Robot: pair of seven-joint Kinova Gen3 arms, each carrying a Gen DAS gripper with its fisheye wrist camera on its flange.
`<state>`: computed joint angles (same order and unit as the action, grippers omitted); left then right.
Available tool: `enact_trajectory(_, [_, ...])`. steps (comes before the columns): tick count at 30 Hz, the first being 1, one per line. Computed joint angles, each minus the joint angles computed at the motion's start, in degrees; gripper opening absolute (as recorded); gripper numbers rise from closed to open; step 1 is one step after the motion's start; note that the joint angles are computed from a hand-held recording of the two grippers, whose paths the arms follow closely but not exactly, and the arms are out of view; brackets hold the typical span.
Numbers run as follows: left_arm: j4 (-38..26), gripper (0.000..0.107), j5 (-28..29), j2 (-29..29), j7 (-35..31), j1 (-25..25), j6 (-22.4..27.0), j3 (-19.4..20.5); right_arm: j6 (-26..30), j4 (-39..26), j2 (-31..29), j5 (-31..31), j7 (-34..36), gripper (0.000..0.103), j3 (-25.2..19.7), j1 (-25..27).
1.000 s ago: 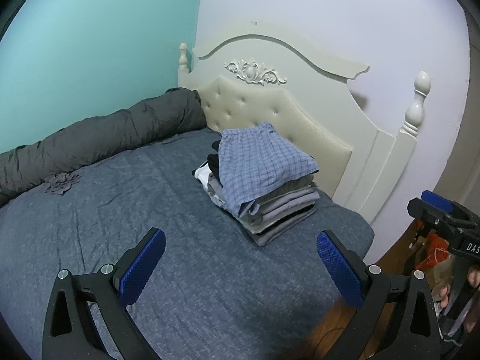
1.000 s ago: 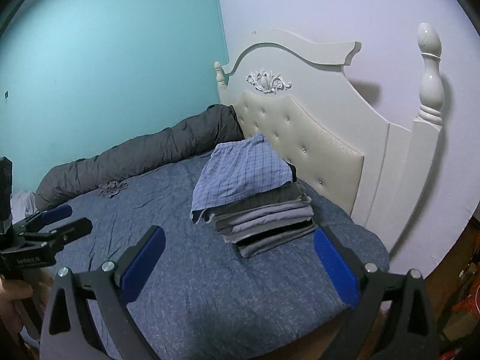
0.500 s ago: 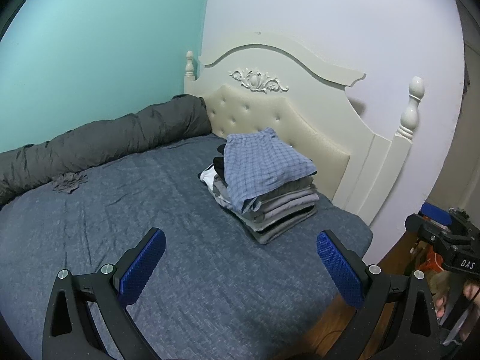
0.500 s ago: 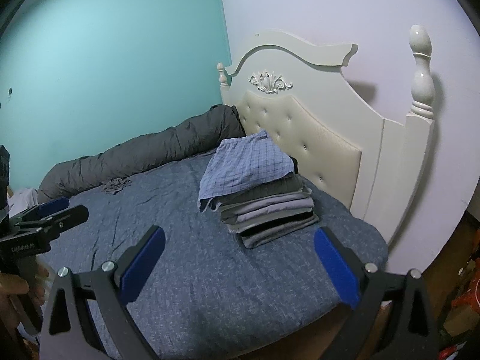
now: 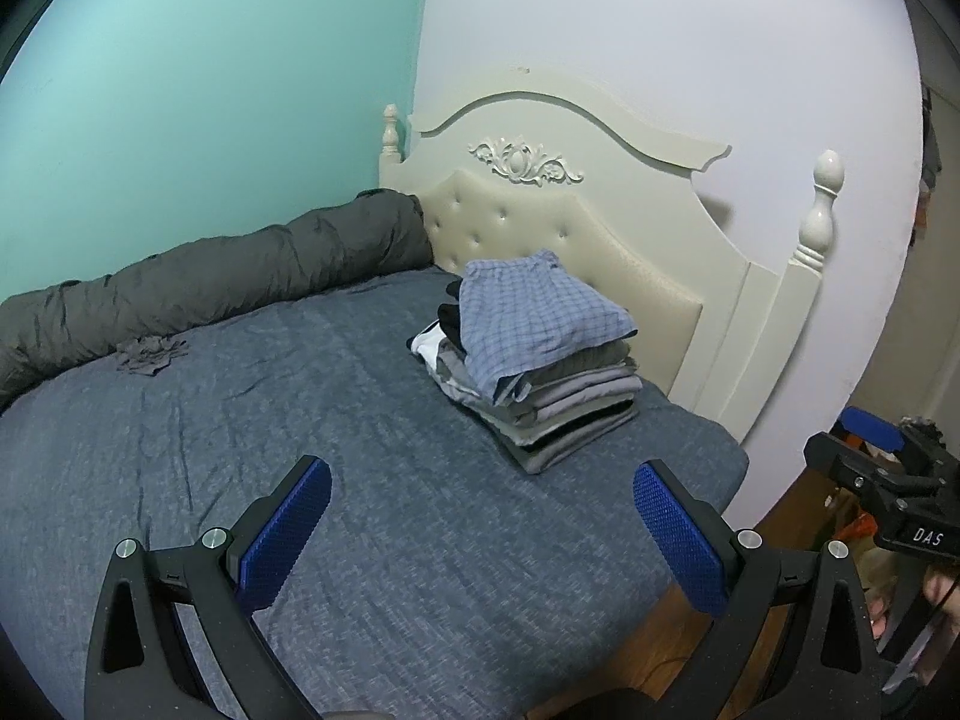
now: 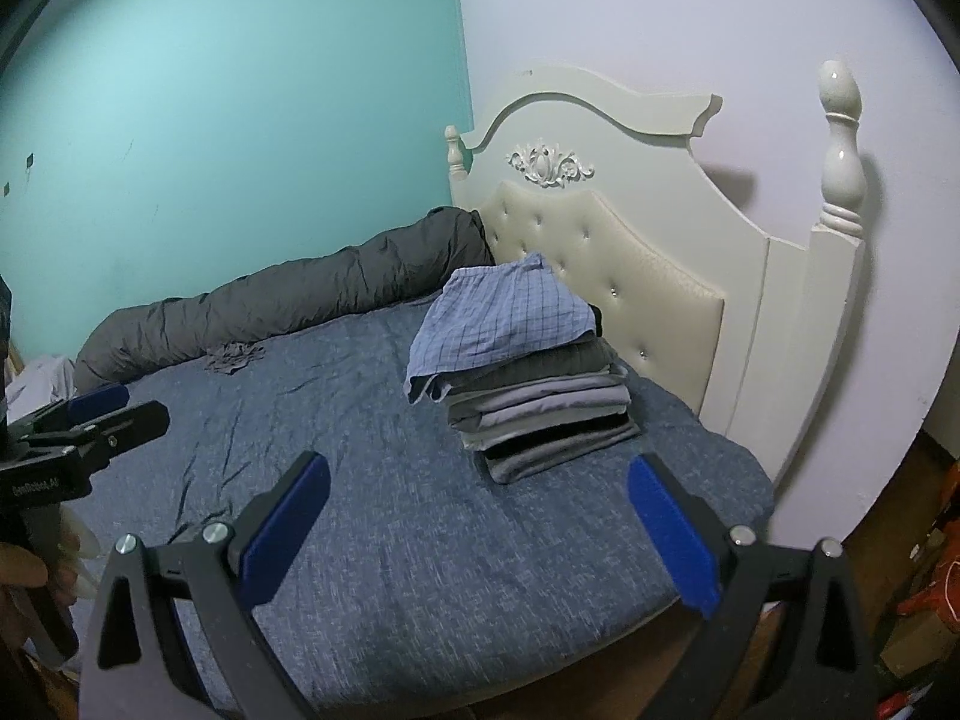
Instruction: Fold clothes
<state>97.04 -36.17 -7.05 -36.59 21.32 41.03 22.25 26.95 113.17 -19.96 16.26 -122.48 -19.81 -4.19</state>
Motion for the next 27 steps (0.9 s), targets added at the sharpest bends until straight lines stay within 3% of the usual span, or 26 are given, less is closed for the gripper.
enact_trajectory(11, [4.1,0.103,-2.2,-3.5,4.0,-2.1,-0.5,3.8,-2.4,3.8,-2.7,0.5,-3.2,0.1,-4.1,2.8])
enact_trajectory(27, [7.3,0.103,0.0,-5.6,3.3,-5.0,-2.6,6.3,-3.5,5.6,-3.9,0.8,-4.9,0.1,-7.5,5.9])
